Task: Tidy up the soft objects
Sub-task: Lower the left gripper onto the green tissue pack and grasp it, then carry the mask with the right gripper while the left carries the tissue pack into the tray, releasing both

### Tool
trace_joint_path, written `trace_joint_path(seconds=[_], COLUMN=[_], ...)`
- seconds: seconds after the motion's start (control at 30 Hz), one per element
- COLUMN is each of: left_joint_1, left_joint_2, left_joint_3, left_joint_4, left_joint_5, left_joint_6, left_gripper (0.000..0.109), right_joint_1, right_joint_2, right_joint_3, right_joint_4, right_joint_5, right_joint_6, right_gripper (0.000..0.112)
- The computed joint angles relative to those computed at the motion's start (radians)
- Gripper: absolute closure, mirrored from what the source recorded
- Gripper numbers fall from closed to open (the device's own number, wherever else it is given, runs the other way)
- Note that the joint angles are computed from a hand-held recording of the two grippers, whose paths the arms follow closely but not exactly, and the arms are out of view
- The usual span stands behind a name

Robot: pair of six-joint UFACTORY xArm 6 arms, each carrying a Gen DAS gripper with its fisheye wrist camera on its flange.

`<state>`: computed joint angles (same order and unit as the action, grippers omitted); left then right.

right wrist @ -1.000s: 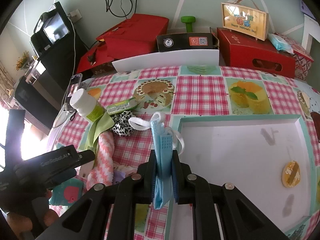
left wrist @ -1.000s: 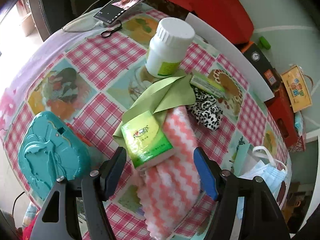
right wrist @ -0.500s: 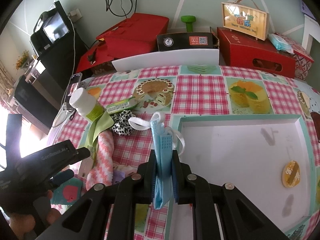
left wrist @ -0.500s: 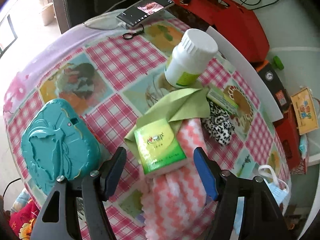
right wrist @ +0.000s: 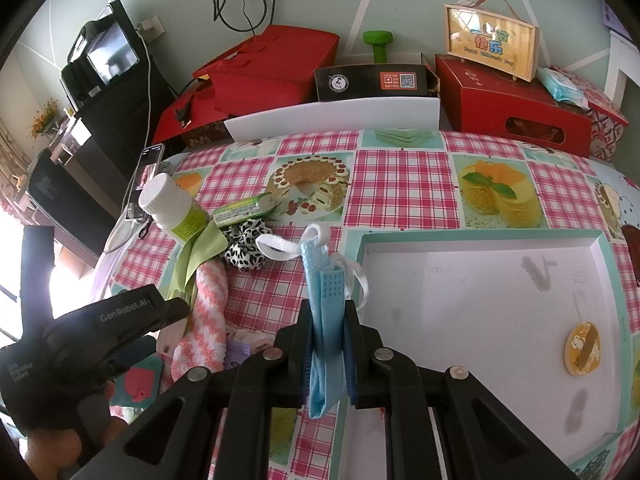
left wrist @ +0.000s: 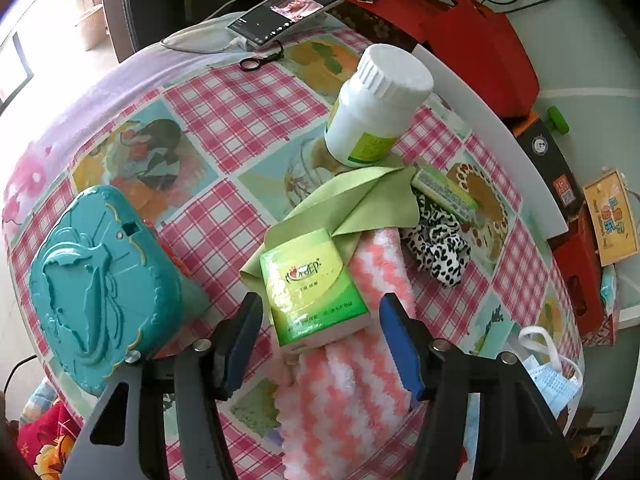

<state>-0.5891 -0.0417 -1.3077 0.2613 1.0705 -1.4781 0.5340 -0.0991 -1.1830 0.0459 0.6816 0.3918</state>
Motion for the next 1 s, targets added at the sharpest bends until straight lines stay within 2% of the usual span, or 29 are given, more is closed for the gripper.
trace_joint_path(seconds=[0.07,0.6,1.0], left_joint_1=[0.005,0.003,-0.042], left_joint_2=[0.01,-0.007,-0.037], left_joint_3=[-0.005,-0.007,-0.06], left_joint_4=[-0.012,-0.008,0.146], left_joint_5=[-0.004,-0.01,-0.037], left_joint_6=[0.008,0.018,0.048], left_gripper=[0.055,0.057,0.057], right_joint_1=[0.001,0.001,-0.023], right_joint_2=[0.001,0.0,-0.065], right_joint_3=[-0.001,-0.002,0.028], right_joint_4=[-0.002,-0.007,-0.07], right_joint_5=[0.0,0.002,-0.041], right_joint_6=[0.003,0.005,0.065], right_gripper=[0.098,0.098,0.098])
